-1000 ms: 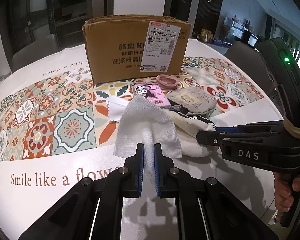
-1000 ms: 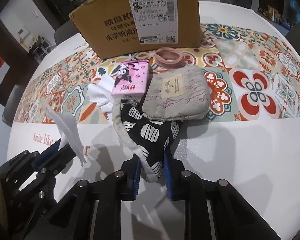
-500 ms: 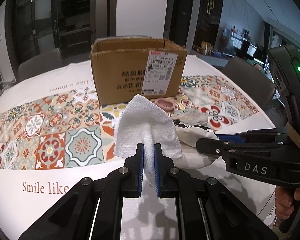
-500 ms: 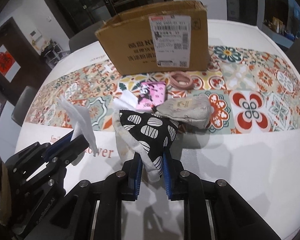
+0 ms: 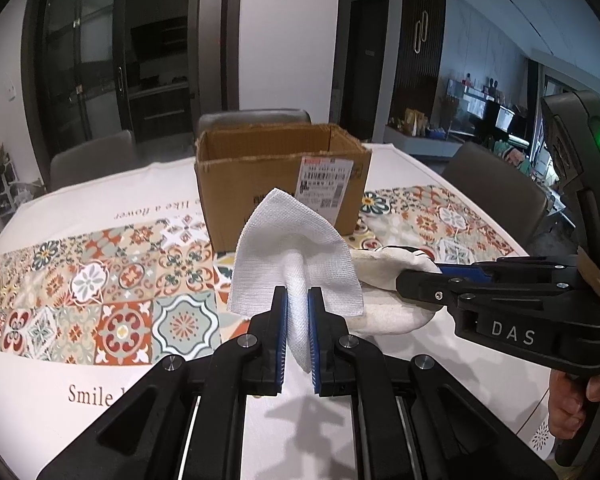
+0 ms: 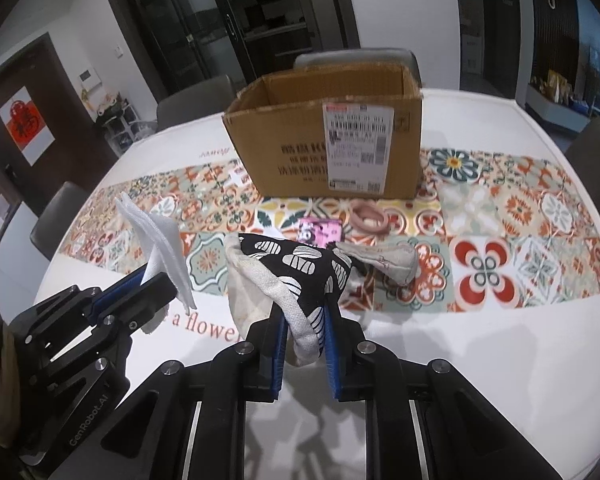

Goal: Organize soft objects
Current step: 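Lift the white cloth and patterned sock with both tools toward the box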

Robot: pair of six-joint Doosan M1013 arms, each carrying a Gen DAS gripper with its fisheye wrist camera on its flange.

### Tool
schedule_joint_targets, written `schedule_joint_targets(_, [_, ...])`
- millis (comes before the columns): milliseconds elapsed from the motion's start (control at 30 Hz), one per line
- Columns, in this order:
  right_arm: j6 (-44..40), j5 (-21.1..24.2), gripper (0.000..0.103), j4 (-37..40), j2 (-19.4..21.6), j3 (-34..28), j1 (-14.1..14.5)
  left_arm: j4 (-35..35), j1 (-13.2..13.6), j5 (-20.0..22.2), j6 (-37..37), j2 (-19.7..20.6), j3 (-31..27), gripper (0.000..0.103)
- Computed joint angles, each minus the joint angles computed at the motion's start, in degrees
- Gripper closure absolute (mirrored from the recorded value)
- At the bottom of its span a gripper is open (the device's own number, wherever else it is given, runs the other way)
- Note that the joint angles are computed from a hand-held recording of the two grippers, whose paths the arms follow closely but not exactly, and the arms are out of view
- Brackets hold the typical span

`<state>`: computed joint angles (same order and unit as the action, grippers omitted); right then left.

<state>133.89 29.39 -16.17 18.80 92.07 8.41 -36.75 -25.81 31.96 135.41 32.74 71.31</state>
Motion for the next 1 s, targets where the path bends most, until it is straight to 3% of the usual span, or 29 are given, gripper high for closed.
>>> schedule_joint_targets(500, [7.8, -2.8, 0.085, -9.9, -1.8, -0.2, 0.2, -5.7, -0.1, -3.2, 4.4, -0.5, -0.9, 0.092])
schedule_joint_targets(1000, [25.0, -4.3, 0.085, -30.1, -2.1, -1.8, -0.3, -12.9, -0.5, -7.4, 11.0, 1.2, -5.4, 0.092])
